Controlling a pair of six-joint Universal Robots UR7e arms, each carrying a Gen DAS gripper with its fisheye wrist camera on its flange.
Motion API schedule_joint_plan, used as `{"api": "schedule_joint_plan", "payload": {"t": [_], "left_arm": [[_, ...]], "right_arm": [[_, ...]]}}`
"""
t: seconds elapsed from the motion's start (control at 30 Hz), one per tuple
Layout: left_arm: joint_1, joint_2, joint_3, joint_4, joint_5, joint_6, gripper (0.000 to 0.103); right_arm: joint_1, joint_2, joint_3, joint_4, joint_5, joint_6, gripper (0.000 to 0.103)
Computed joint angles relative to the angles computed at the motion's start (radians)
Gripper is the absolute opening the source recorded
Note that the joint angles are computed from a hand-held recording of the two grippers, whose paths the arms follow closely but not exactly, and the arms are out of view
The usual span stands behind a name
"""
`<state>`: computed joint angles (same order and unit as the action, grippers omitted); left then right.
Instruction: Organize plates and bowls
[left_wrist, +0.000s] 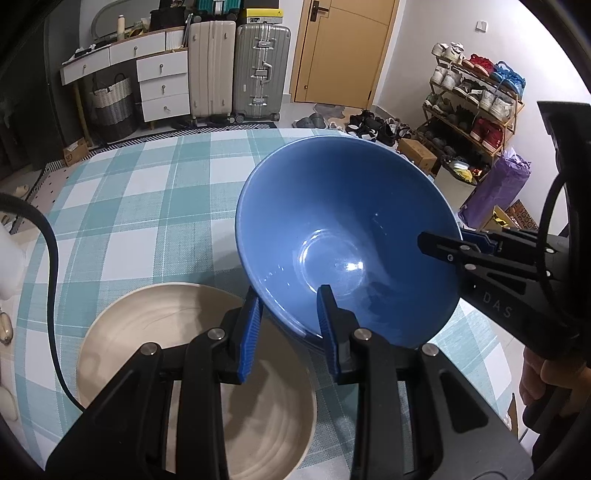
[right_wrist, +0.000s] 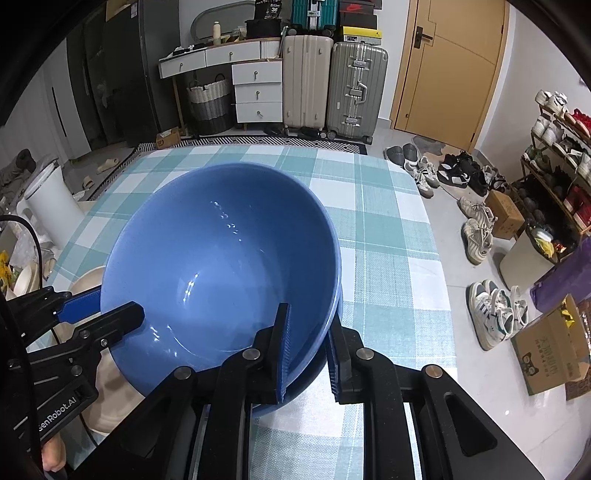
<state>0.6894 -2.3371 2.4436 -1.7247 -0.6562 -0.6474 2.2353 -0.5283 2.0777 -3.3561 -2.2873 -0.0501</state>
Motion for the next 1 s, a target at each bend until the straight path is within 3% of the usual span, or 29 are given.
{"api": "schedule_joint_plan", "payload": {"t": [0.57, 0.67, 0.77, 0.83, 0.9, 1.0], "left_arm": [[0.04, 0.006, -0.006, -0.022, -0.028, 0.037, 0.028], [0.039, 0.003, -0.005, -0.023, -0.026, 0.042, 0.028], [0.041, 0.004, -0.006, -0.021, -0.025, 0.05, 0.028], [0.044, 0.002, -0.005, -0.024, -0.025, 0.058, 0.029], [0.042, 0.0, -0.004, -0.026, -0.027, 0.056, 0.033], [0.043, -0.012, -0.003, -0.034, -0.029, 0.067, 0.046]], "right_arm": [[0.001, -0.01, 0.012, 0.005, -0.027, 0.014, 0.018], [-0.006, -0.015, 0.018, 0.008, -0.015, 0.021, 0.022], [-0.01, -0.018, 0.024, 0.006, -0.002, 0.017, 0.028], [-0.01, -0.018, 0.025, -0.001, -0.008, 0.024, 0.043], [-0.012, -0.022, 0.032, -0.025, 0.002, 0.029, 0.054], [-0.019, -0.033, 0.04, -0.033, 0.023, 0.032, 0.064]]}}
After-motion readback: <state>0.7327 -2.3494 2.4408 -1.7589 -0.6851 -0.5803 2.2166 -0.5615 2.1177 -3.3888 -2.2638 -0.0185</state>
